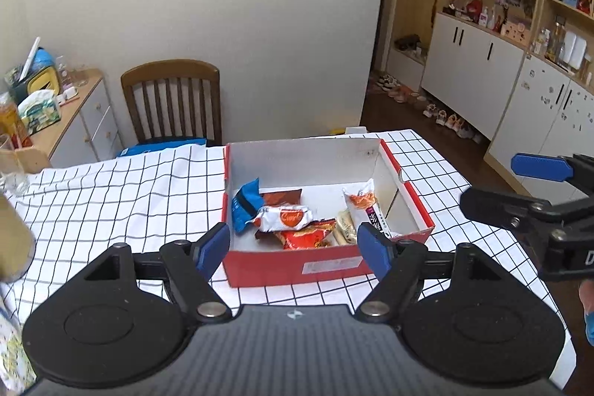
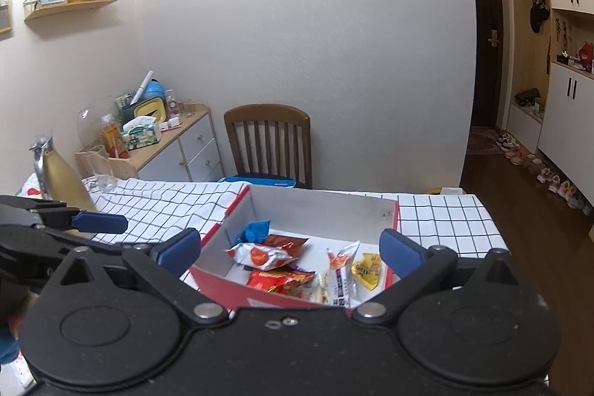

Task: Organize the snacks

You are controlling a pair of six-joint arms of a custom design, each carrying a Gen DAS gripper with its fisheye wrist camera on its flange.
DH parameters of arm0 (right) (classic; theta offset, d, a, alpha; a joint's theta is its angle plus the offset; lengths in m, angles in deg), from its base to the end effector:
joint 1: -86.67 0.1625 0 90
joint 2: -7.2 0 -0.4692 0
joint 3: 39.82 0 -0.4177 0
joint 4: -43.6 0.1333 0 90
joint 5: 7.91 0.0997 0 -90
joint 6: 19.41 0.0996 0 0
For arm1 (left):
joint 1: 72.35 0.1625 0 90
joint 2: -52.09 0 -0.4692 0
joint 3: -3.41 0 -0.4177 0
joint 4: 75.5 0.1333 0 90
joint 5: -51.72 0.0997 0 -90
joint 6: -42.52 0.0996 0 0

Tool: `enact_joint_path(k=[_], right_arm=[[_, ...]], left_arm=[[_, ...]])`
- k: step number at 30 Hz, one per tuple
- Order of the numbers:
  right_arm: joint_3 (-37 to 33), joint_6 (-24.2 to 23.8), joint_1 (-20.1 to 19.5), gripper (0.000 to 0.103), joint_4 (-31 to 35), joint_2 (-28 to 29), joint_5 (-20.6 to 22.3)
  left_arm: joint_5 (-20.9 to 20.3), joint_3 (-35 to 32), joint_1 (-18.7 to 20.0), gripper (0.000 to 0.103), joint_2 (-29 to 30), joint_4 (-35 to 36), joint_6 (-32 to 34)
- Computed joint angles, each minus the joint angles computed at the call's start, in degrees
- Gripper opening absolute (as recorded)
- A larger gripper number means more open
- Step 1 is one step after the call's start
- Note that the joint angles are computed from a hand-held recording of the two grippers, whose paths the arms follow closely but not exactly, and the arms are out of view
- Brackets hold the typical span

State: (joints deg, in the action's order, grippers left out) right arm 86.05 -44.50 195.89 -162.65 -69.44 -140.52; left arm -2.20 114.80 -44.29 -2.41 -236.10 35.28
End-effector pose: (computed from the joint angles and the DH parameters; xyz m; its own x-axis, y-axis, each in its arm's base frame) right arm 0.2227 -0.4387 0.3658 -0.7607 0.1573 0.6298 -0.4981 0.4807 -0.7217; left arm -0.4538 -0.4594 0.1400 -0.6074 0.5848 -0.5377 0.7870 0.5350 -0.3072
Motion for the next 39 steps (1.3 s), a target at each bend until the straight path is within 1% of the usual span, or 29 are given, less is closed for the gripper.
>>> enact_joint_path(k=[5,6,7,8,11,13,14,16,18,21,24,30,36,39], right_arm=[[1.72,-1.77,1.76,0.103,-3.34,0.85,-1.31],[2.01,-2.02,2.01,0.103,-3.85,0.98,-1.42],[2.40,-2.20,2.38,0.103,-4.86,1.32,-1.75],[2.77,-2.23,2.64,0.103,-5.56,1.45,-1.96],[3.41,-2.14,3.46,0.103,-6.91,1.97,-2.82],[3.82,-2.50,3.99,0.103,-8.34,2.41,-3.59],[4.10,-2.36,4.16,0.103,-8.63,2.38,-3.75],[4.62,-1.17,4.28,0.103,-8.25,2.07,-3.76],[5.06,-0.06,4.30,0.103,-7.71,1.78,-3.78],[5.51,0.47,4.47,0.103,-7.87,1.84,-4.39],[6.04,2.20,4.43,0.103,-6.89,1.28,-3.89],[6.04,3.07,4.93,0.103,-6.36,1.22,-3.74],[6.00,4.11,4.96,0.103,-6.39,1.35,-4.02],[6.16,3.66,4.99,0.103,-7.15,1.33,-4.43]], left_arm=[[1.89,2.71,-0.69,0.076,-1.80,-0.86,-1.22],[1.75,3.03,-0.74,0.077,-2.15,-0.62,-1.73],[1.40,3.44,-0.74,0.082,-2.56,-0.69,-2.21],[1.04,3.68,-0.70,0.084,-2.81,-0.73,-2.68],[0.04,4.39,-0.60,0.084,-3.63,-0.42,-4.17],[0.19,4.80,-0.78,0.085,-3.96,0.03,-4.94],[0.26,5.01,-0.93,0.087,-4.11,0.16,-5.14],[1.02,5.50,-1.34,0.098,-4.20,-0.30,-5.62],[1.69,6.25,-1.73,0.102,-4.29,-1.64,-5.89],[0.77,6.81,-1.63,0.102,-4.70,-2.35,-6.57],[0.83,7.35,-1.72,0.102,-4.84,-3.42,-6.89],[-0.58,7.53,-1.62,0.102,-4.93,-4.00,-6.54],[-0.23,7.65,-2.21,0.102,-4.52,-4.09,-6.43],[-0.41,7.44,-2.25,0.102,-4.32,-4.05,-6.52]])
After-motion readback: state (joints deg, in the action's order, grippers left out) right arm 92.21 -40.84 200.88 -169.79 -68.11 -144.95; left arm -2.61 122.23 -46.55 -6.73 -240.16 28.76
